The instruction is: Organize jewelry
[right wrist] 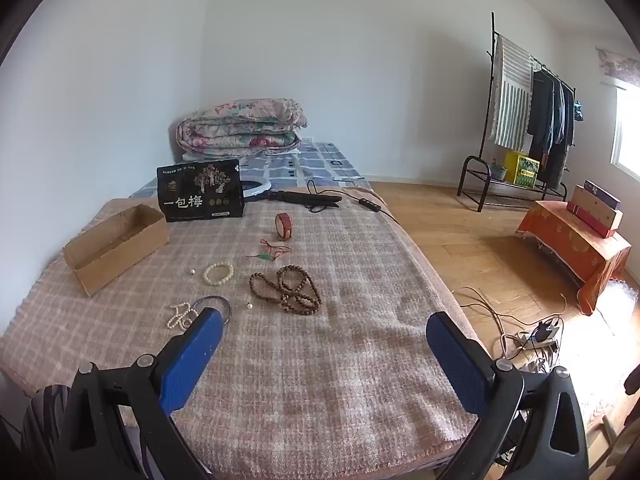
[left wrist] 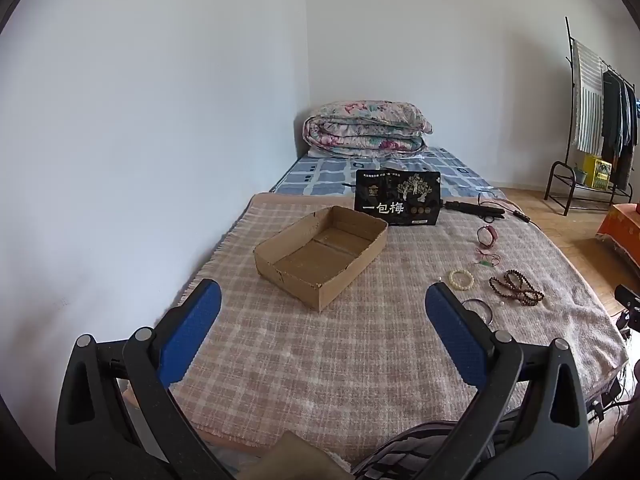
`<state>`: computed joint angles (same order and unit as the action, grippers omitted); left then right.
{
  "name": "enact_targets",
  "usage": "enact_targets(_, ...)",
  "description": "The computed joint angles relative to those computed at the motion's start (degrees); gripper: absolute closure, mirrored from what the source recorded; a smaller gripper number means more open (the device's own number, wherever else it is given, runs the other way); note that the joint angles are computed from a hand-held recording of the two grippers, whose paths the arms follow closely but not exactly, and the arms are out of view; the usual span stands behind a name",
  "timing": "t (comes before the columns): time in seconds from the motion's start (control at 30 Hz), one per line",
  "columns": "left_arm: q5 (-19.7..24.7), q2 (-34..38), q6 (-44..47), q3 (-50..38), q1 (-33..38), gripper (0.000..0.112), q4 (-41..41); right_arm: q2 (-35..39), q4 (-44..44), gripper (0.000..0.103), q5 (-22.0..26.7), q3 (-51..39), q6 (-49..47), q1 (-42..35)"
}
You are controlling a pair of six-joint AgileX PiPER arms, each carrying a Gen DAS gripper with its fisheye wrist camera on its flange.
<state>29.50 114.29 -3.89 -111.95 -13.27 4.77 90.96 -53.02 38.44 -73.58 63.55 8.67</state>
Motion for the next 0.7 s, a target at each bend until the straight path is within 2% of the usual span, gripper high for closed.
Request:
enact_targets(0.1,1.67,1.18,0.69,-2.68,0.16,0.009,-1.23,-0.08,0.30,0.000,-0.23,-0.04,-0.17,-0.13)
enact_targets(0.2,-0.34,-1.00,0.59,0.86,0.33,0.009,-0.65,-0.07,0.21,0.000,-0.03,-0.28,-0.53,-0.02)
enact_targets(0.43,1.43,-1.01,0.66,-1.19,0.29,0.009,-1.36,0.00,-0.07,0.000,-0.21,-0.24,0.33,0.16)
enact_targets(0.7,0.93,-1.15,0.84,-1.27,0.54,0.009,-2.11,-0.19,-0.53,0.000,-0.49,-0.16,0.45,0.50)
